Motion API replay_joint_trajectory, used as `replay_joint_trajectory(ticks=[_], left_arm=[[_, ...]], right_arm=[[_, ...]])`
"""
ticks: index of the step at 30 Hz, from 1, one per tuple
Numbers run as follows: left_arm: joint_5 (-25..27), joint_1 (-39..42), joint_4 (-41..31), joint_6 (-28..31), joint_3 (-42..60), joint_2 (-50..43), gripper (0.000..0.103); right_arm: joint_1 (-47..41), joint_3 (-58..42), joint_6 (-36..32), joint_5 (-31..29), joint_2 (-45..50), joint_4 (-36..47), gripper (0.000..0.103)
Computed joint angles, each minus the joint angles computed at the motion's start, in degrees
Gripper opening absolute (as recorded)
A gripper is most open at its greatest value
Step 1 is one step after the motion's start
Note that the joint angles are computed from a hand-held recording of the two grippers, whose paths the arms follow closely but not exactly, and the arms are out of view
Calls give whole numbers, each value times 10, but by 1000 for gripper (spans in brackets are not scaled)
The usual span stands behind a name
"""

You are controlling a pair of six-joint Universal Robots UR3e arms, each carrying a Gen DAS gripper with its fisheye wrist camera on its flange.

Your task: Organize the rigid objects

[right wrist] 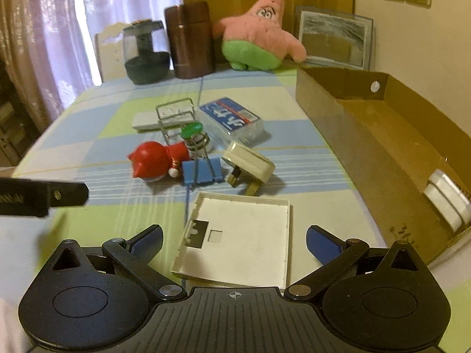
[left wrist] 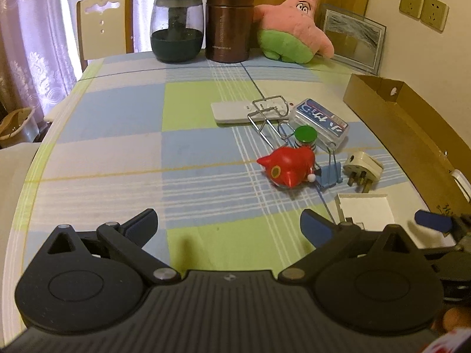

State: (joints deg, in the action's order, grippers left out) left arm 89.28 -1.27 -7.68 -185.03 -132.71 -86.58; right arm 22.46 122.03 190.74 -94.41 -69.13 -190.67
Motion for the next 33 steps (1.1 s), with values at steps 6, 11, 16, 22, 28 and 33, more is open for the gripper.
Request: replay_joint_trajectory(ticks=[6, 11, 16, 22, 28, 33], left_arm=[[-53, 31, -8, 23, 22, -28, 101], [-59, 34, -8, 33, 32, -43, 101], [-59, 32, -7, 36, 34, -46, 101], [-60, 28, -9, 36, 41, -55, 101], [-56, 25, -10, 38, 43, -60, 101], [-58, 24, -8, 42, 45, -66, 101]], right_arm=[[17, -38, 15, -31, 43, 10, 101], [28, -59, 18, -57, 71, 10, 101], [39, -68, 16, -79, 87, -1, 101], [36, -66, 11, -75, 86, -3, 99], [35, -56, -1, -75, 79, -11, 88], [22, -42, -2, -51, 65, -11, 87]])
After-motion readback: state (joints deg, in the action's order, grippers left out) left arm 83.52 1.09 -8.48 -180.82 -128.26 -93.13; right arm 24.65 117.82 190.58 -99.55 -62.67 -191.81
